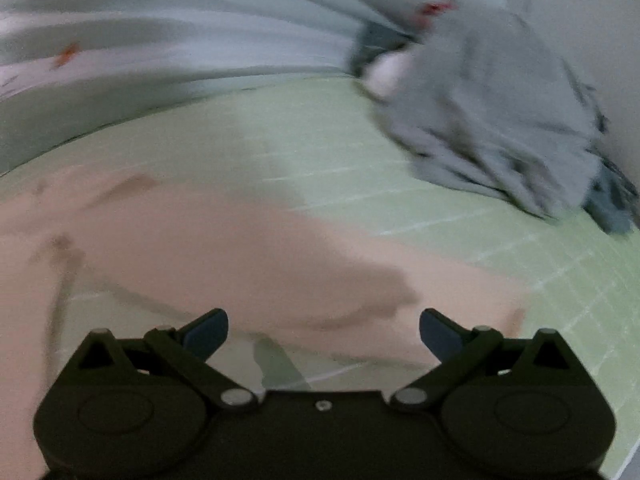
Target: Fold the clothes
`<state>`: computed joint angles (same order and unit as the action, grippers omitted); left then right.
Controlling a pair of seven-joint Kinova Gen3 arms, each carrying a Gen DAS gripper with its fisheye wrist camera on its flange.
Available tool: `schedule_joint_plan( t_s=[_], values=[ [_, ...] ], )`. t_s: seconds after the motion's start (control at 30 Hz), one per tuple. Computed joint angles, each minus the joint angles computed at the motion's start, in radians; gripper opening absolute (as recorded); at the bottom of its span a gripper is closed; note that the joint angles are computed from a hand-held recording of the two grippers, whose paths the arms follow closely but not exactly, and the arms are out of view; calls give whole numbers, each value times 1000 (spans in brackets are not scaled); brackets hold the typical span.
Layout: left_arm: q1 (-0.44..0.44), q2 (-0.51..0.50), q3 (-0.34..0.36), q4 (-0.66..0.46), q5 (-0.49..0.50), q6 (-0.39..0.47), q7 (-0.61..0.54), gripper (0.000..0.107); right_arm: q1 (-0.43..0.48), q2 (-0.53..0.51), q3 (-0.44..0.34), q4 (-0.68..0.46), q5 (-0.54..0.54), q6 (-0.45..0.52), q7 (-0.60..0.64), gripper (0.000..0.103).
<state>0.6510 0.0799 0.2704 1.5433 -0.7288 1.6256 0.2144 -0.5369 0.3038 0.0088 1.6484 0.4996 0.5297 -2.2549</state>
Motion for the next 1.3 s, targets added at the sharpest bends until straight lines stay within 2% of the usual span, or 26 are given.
schedule_joint_plan(
  t_s=[0.17, 0.3, 0.5, 0.63, 0.77, 0.83, 0.97, 1.17, 1.27, 1.3],
  values=[
    [-79, -185, -11, 165, 64, -53, 10, 103, -126, -32, -51, 15, 43, 40, -60, 103],
    [-150, -332, -41, 282, 88, -88, -49, 103, -235, -21, -97, -2, 86, 73, -117, 103],
    [-233, -539, -181, 424, 74, -143, -249, 103, -384, 51, -98, -70, 177, 153, -273, 103],
    [-272, -641, -347, 490, 66, -206, -388, 103, -436, 128, -82, -173, 172, 245, -327, 103],
    [-305, -677, -516, 535, 61, -296, -493, 103, -463, 173, -62, -242, 157, 302, -373, 103],
    [-324, -663, -574, 545, 57, -328, -535, 103, -456, 183, -64, -268, 129, 326, -376, 103],
    [-373, -650, -644, 572, 62, -381, -588, 103, -454, 208, -65, -326, 90, 389, -356, 103],
    [-444, -655, -720, 613, 111, -452, -648, 100, -473, 226, -49, -360, 82, 427, -381, 103],
    [-477, -650, -709, 614, 124, -456, -686, 86, -483, 233, -43, -369, 89, 438, -401, 103],
    [-486, -642, -702, 613, 123, -454, -704, 74, -483, 233, -44, -369, 88, 441, -403, 103]
  ],
)
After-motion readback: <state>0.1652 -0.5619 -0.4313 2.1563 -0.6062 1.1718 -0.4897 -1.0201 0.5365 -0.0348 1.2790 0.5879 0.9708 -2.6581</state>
